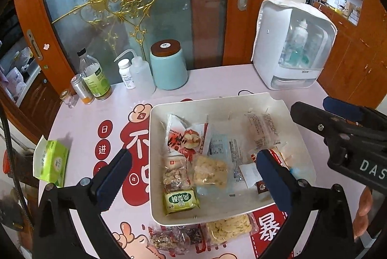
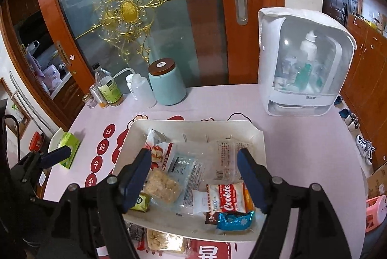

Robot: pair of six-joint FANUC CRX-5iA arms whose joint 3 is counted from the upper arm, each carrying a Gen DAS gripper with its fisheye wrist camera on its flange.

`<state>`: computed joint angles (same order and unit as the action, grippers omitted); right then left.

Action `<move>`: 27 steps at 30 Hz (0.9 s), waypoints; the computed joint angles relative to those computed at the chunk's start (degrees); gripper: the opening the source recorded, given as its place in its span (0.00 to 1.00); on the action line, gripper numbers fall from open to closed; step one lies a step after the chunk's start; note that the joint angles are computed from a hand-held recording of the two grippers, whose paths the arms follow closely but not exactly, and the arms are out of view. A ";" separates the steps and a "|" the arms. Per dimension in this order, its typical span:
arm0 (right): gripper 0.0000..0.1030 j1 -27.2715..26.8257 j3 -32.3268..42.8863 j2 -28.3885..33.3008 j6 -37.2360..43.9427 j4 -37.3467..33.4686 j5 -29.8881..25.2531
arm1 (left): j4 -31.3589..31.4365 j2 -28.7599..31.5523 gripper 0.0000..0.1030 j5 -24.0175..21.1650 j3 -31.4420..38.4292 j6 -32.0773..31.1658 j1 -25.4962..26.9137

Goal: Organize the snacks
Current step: 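Lower the cracker box and LIPO bag into the white tray, open both tools, then move both open tools to the snacks beside the tray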

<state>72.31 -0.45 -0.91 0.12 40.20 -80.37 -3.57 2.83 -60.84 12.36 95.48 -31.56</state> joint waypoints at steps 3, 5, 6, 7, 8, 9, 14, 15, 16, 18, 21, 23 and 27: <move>0.72 0.44 0.17 0.18 -0.39 0.11 -0.61 | 0.09 -0.61 0.99 -0.13 -0.47 -0.07 -0.15; 0.72 0.88 0.57 0.42 -0.37 -0.10 -1.51 | 0.25 -1.05 0.99 -0.12 -0.85 -0.27 -0.17; 0.72 1.09 0.60 0.38 -0.46 -0.20 -1.67 | 0.23 -1.20 0.99 -0.18 -0.93 -0.29 -0.20; 0.72 1.39 0.49 0.25 -0.75 -0.16 -1.62 | 0.21 -1.48 0.99 -0.18 -1.13 -0.34 -0.25; 0.72 1.72 0.34 0.11 -1.11 0.00 -1.60 | 0.04 -1.80 0.99 -0.21 -1.34 -0.25 -0.36; 0.72 1.97 0.34 0.10 -1.26 0.04 -1.74 | -0.03 -2.19 0.99 -0.20 -1.62 -0.15 -0.45; 0.72 3.66 0.37 -0.01 -2.16 0.29 -2.71 | 0.07 -4.07 0.99 -0.19 -3.01 -0.11 -0.63; 0.72 4.06 0.45 0.03 -2.44 0.29 -3.15 | 0.16 -4.61 0.99 -0.20 -3.43 -0.28 -0.67; 0.72 4.53 0.49 0.03 -2.77 0.30 -3.57 | 0.15 -4.98 0.99 -0.25 -3.69 -0.36 -0.75; 0.72 5.28 0.48 -0.04 -3.45 0.39 -3.99 | -0.02 -6.15 0.99 -0.31 -4.59 -0.43 -0.93; 0.72 6.66 0.53 -0.07 -4.69 0.66 -4.70 | 0.12 -7.96 0.99 -0.35 -6.05 -0.79 -1.01; 0.72 7.83 0.53 -0.04 -5.66 1.03 -5.29 | 0.26 -9.11 0.99 -0.45 -6.98 -1.04 -0.99; 0.72 9.88 0.34 -0.15 -7.34 1.37 -5.93 | 1.90 -12.32 0.99 -0.59 -9.86 -2.87 -0.17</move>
